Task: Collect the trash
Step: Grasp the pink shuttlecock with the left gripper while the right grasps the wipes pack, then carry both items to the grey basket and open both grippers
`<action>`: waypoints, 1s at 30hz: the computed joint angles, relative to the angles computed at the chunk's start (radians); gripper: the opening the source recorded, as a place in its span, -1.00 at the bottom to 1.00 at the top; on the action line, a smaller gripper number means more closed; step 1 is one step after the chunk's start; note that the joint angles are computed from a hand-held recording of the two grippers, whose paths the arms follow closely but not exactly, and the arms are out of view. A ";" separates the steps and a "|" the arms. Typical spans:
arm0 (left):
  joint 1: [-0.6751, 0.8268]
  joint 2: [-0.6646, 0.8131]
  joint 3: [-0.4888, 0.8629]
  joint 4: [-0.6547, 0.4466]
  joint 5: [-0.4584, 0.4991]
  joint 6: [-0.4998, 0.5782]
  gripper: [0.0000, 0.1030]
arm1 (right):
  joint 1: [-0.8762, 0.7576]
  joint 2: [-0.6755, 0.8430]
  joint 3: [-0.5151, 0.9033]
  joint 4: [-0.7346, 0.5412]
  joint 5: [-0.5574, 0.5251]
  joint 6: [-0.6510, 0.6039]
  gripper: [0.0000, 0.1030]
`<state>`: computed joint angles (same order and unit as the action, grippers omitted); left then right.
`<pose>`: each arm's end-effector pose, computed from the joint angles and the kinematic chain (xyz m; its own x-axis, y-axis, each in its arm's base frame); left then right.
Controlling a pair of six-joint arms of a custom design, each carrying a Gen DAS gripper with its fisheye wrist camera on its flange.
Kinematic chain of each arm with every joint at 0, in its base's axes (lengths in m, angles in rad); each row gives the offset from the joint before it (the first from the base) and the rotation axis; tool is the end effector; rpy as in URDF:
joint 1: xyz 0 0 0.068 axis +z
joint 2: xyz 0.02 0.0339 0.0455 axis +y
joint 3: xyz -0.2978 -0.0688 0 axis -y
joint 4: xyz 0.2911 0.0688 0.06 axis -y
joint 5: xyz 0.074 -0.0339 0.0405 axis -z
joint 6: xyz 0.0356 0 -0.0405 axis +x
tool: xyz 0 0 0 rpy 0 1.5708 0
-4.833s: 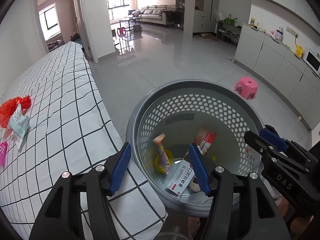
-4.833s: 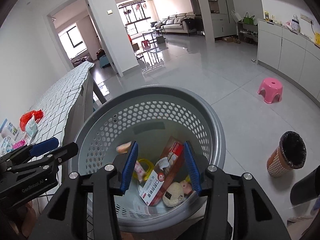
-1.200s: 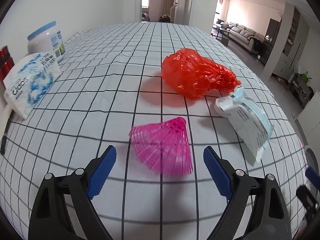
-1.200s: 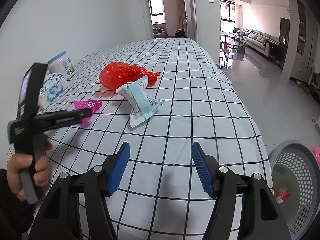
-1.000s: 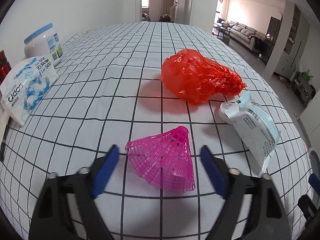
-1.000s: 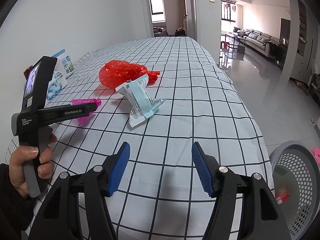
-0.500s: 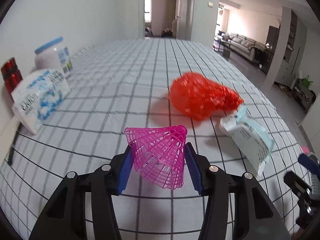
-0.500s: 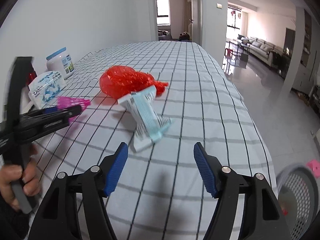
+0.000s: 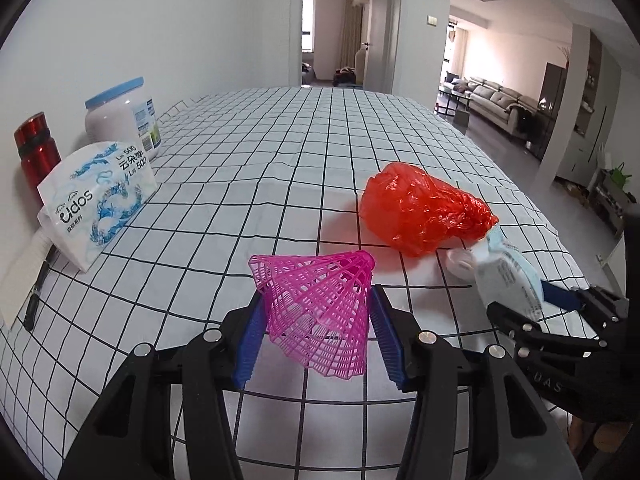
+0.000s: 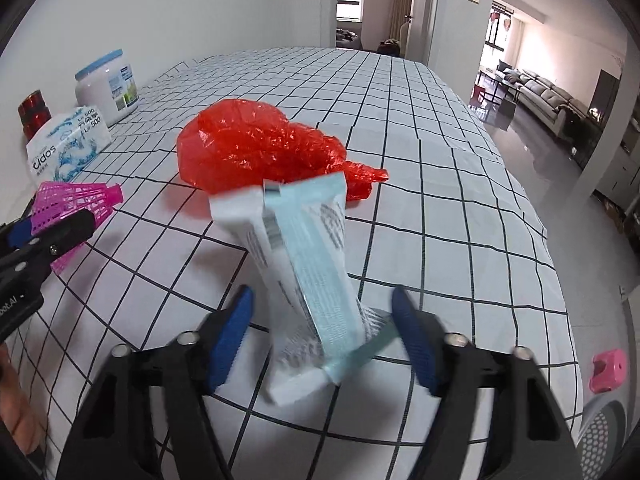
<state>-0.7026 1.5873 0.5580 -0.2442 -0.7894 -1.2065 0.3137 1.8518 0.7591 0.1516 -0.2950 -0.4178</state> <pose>0.2112 -0.1457 0.0980 -0.5369 -0.4076 -0.7386 -0.5762 0.8167 -0.0319 0.3330 0.1189 0.0814 -0.5168 -0.5758 -0.6336 -0.7306 0.6823 -0.0242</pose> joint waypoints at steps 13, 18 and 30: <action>-0.030 0.002 0.013 -0.019 -0.017 -0.012 -0.03 | -0.212 -0.140 -0.121 -0.002 -0.198 0.028 0.04; -0.057 0.019 0.038 -0.044 -0.037 -0.017 -0.03 | -0.285 -0.198 -0.168 -0.013 -0.238 0.013 0.04; -0.221 0.069 0.168 -0.178 -0.129 -0.089 -0.03 | -0.539 -0.293 -0.218 -0.102 -0.377 -0.085 0.04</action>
